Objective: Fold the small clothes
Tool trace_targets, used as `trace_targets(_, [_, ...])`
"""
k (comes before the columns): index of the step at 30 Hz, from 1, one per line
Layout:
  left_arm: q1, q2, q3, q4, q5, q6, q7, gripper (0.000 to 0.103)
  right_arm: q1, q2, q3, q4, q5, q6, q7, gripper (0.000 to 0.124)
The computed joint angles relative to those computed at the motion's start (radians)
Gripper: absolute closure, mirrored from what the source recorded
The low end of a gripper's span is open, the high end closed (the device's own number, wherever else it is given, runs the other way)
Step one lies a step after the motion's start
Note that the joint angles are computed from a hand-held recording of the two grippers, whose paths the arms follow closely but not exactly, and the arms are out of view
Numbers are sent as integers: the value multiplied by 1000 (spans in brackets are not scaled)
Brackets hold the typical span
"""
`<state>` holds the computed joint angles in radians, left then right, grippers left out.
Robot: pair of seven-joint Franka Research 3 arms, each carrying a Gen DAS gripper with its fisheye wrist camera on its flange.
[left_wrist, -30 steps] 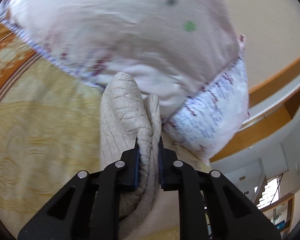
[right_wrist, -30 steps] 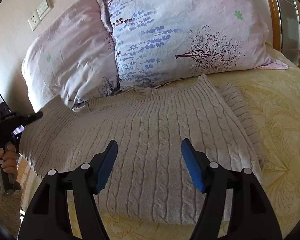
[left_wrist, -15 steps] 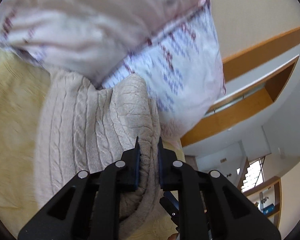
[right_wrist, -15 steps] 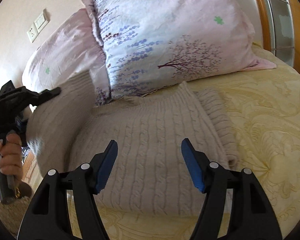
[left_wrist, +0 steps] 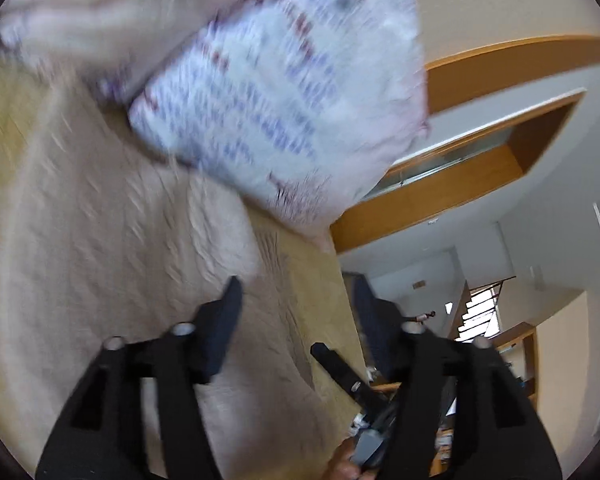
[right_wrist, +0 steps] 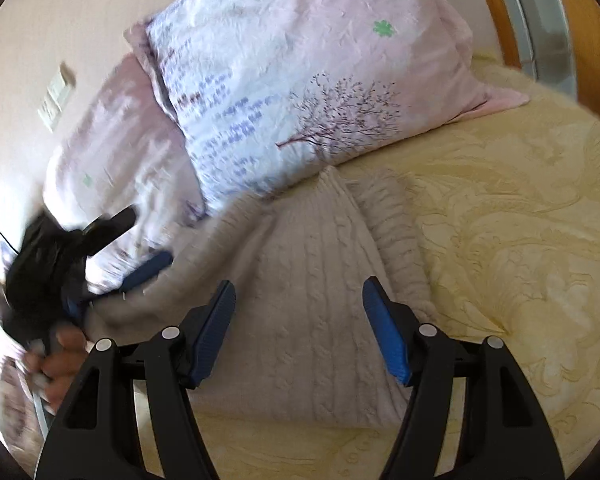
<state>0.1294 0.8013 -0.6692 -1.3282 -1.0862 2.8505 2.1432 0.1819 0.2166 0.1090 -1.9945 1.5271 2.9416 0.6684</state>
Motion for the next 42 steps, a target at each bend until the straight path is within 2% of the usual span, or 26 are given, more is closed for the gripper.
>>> trace_targets(1, [21,-28,-17,-40,-26,46,48,36,-14,2,-3,8,1,-55,13,55])
trace_targets(2, [20,-63,0,-77,-19,93,47,35,-29,8,-10,21,-19,-127,52,53])
trace_targets(3, [7,-102,36,-124,3,146,15,35,-47,26,-16,46,-53,-217,109,52])
trace_targets(4, [-17,-127,83,-152,50,167,-52,34,-56,38,-17,62,-68,-260,140,52])
trace_targets(5, [-50,-149,143,-178,104,179,-128,34,-66,57,-18,87,-93,-312,182,52])
trace_targets(7, [-81,-182,218,-232,177,190,-225,34,-81,100,-13,141,-142,-392,253,52])
trace_targets(10, [-87,-191,263,-271,250,157,-313,34,-81,156,-3,209,-250,-444,340,52])
trace_targets(13, [-87,-186,282,-281,312,115,-391,34,-83,209,10,265,-338,-488,423,53])
trace_targets(14, [-66,-185,263,-289,317,109,-386,34,-88,218,19,273,-346,-492,428,53])
trace_targets(18, [-25,-162,219,-286,372,73,-403,34,-112,257,53,318,-329,-511,410,73])
trace_targets(20, [9,-154,179,-296,380,78,-397,33,-116,293,62,357,-311,-493,421,80])
trace_targets(23, [34,-143,150,-293,415,80,-416,31,-118,342,70,413,-315,-456,463,88])
trace_targets(26, [62,-136,122,-296,445,84,-440,29,-88,346,62,427,-403,-383,484,104])
trace_targets(29, [116,-125,66,-308,447,91,-438,29,-18,284,46,364,-553,-211,428,107])
trace_targets(32, [137,-120,44,-313,461,100,-451,29,32,208,58,270,-670,-24,341,107])
trace_targets(35, [180,-114,-11,-327,459,111,-425,27,56,154,53,195,-763,87,336,108])
trace_targets(36, [190,-116,-25,-333,461,116,-415,27,72,139,37,171,-805,116,357,108])
trace_targets(38, [195,-122,-36,-343,473,128,-412,27,133,109,-37,120,-919,171,435,108])
trace_targets(40, [197,-122,-43,-345,488,129,-415,27,210,91,-142,90,-1032,188,532,108])
trace_targets(42, [194,-120,-45,-343,503,124,-423,27,231,75,-191,60,-1093,200,578,108])
